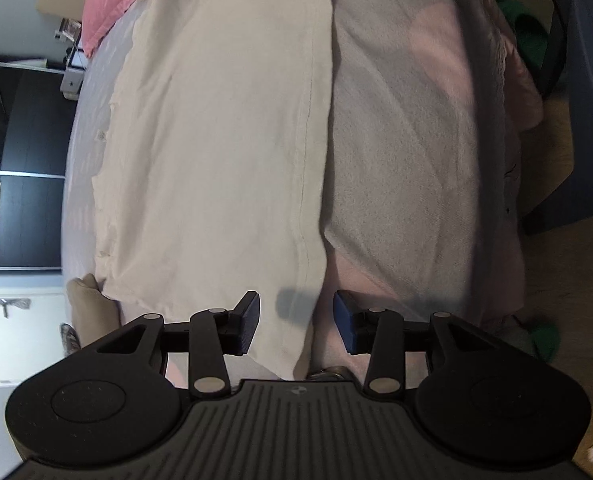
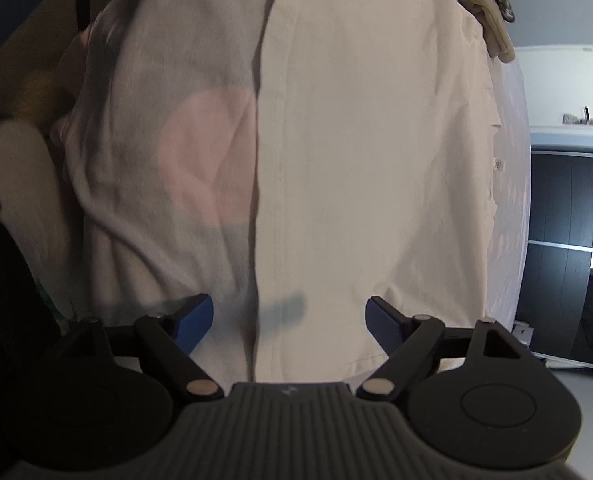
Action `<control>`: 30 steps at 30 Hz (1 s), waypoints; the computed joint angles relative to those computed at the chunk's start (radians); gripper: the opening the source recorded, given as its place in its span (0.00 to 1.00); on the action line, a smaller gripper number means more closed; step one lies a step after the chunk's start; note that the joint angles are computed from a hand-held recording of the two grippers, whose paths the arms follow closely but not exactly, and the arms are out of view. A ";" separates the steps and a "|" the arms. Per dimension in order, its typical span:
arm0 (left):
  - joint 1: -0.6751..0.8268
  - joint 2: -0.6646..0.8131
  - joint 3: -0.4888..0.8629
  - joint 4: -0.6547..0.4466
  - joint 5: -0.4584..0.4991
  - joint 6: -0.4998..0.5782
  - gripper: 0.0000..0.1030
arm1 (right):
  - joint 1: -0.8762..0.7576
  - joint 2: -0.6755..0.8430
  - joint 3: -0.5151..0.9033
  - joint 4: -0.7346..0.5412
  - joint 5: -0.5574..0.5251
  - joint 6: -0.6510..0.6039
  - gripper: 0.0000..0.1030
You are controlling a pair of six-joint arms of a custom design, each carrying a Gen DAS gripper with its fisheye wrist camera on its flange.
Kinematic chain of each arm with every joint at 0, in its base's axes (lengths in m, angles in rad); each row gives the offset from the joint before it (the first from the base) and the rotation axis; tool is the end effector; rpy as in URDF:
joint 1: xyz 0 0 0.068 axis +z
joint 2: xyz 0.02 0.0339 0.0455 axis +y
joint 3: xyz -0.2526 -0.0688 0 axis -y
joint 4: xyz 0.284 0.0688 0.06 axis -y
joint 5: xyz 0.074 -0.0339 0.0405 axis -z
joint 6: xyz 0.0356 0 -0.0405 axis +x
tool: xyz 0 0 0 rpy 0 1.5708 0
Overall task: Fold clothes
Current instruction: 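Lift the hem with both tools and fold it over toward the collar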
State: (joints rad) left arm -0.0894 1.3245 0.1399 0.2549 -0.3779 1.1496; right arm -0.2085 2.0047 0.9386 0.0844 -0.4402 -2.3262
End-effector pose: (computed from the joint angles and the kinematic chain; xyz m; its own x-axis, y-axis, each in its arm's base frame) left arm 0.1854 -0.0034 0.0322 -0.4512 0.8921 0.0253 0.6725 0.3212 0.6667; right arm 0.3701 -0.0628 0.0348 0.5900 -0.7980 0.1230 -0.5618 -0.5151 -0.6474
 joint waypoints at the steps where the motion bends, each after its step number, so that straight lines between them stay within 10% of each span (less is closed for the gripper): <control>1: -0.001 0.029 -0.004 0.044 -0.007 0.012 0.37 | -0.006 0.005 0.004 -0.002 -0.009 -0.011 0.82; 7: 0.007 0.141 0.009 0.178 -0.037 0.028 0.37 | -0.028 0.036 -0.012 0.096 -0.064 -0.075 0.78; 13: 0.000 0.157 0.037 0.152 -0.079 -0.008 0.10 | -0.007 0.081 -0.012 0.239 0.006 -0.033 0.16; 16: 0.020 0.068 0.068 0.014 -0.049 -0.070 0.02 | 0.008 0.038 -0.020 0.223 0.012 0.051 0.07; 30: 0.249 -0.392 0.401 -0.582 0.208 -0.452 0.01 | 0.035 -0.266 -0.032 0.333 -0.130 0.688 0.05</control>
State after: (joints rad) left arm 0.1597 0.9322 0.5405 -0.3272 -0.1697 0.6974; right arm -0.1732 1.7384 0.9068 0.4173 -0.5703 -1.6387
